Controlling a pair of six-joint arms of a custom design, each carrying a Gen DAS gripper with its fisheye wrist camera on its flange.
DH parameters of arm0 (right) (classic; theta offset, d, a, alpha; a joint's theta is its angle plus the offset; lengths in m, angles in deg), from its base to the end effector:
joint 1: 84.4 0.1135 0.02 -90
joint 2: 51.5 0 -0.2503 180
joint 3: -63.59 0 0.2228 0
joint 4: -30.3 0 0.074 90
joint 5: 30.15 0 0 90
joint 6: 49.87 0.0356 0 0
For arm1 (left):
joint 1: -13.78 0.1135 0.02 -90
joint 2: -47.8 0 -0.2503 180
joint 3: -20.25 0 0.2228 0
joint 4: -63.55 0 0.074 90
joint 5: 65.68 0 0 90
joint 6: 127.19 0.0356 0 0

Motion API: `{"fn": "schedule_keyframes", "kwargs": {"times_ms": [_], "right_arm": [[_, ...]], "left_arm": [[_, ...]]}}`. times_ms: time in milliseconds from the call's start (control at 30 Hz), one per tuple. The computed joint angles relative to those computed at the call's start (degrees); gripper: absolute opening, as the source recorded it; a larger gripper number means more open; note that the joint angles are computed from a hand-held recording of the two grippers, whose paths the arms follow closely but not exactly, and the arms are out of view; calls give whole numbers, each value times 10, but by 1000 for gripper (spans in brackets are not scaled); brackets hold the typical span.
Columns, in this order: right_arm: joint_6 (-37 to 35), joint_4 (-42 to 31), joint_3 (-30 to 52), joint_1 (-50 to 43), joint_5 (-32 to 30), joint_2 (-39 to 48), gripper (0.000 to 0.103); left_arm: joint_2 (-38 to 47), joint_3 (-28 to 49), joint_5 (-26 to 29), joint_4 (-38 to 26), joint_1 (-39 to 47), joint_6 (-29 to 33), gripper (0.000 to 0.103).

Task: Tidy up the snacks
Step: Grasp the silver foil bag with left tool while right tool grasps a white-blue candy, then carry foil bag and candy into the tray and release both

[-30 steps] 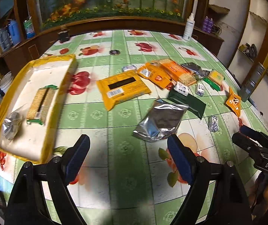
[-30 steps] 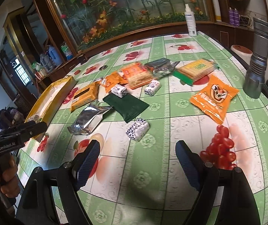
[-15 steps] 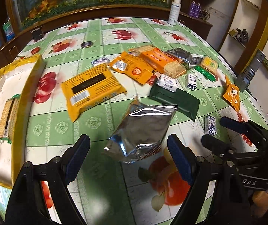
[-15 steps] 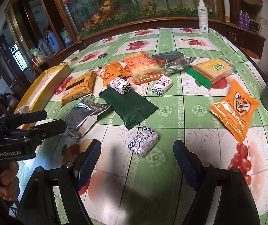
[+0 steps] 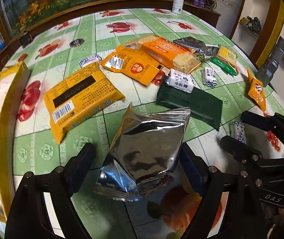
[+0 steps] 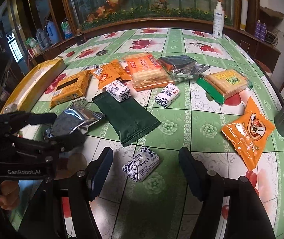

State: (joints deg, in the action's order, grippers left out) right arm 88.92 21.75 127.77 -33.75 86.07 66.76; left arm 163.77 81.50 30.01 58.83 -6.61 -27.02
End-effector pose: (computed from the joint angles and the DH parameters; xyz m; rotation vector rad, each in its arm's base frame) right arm 0.2137 0.2359 0.0595 0.1008 2.4927 0.0877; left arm 0.2930 -0.1127 0.0624 0.7227 2.5108 -0.1929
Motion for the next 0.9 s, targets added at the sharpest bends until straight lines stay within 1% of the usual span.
{"fn": "schedule_keyframes", "kwargs": {"times_ms": [33, 100, 133, 167, 200, 267, 400, 500, 567, 767, 900], "right_arm": [[-2, -10, 8, 2, 3, 3, 67], [-8, -34, 23, 6, 14, 9, 52], [-11, -47, 32, 7, 19, 13, 47], [-17, -56, 38, 8, 23, 16, 39], [-18, -57, 38, 9, 24, 15, 35], [-17, -50, 29, 9, 22, 10, 35], [0, -17, -9, 16, 18, -10, 34], [15, 0, -34, 29, 20, -32, 34], [21, -3, -37, 40, 26, -45, 34], [7, -33, 4, 74, 48, -70, 34], [-22, -47, 61, 88, 45, -56, 34]], "left_arm": [[0, -3, 1, 7, 1, 0, 85], [0, -10, 2, 22, 4, -1, 83], [-3, -17, 1, 31, 5, -1, 79], [-7, -22, 4, 35, 8, -1, 67], [-14, -26, 6, 34, 11, 1, 58], [-20, -26, 18, 20, 22, 2, 58], [-38, -42, 34, 13, 50, -10, 58], [-72, -71, 54, 13, 80, -19, 58], [-107, -95, 63, 13, 102, -21, 58], [-216, -156, 87, 6, 191, -10, 58], [-266, -170, 96, -4, 259, 6, 58]]}}
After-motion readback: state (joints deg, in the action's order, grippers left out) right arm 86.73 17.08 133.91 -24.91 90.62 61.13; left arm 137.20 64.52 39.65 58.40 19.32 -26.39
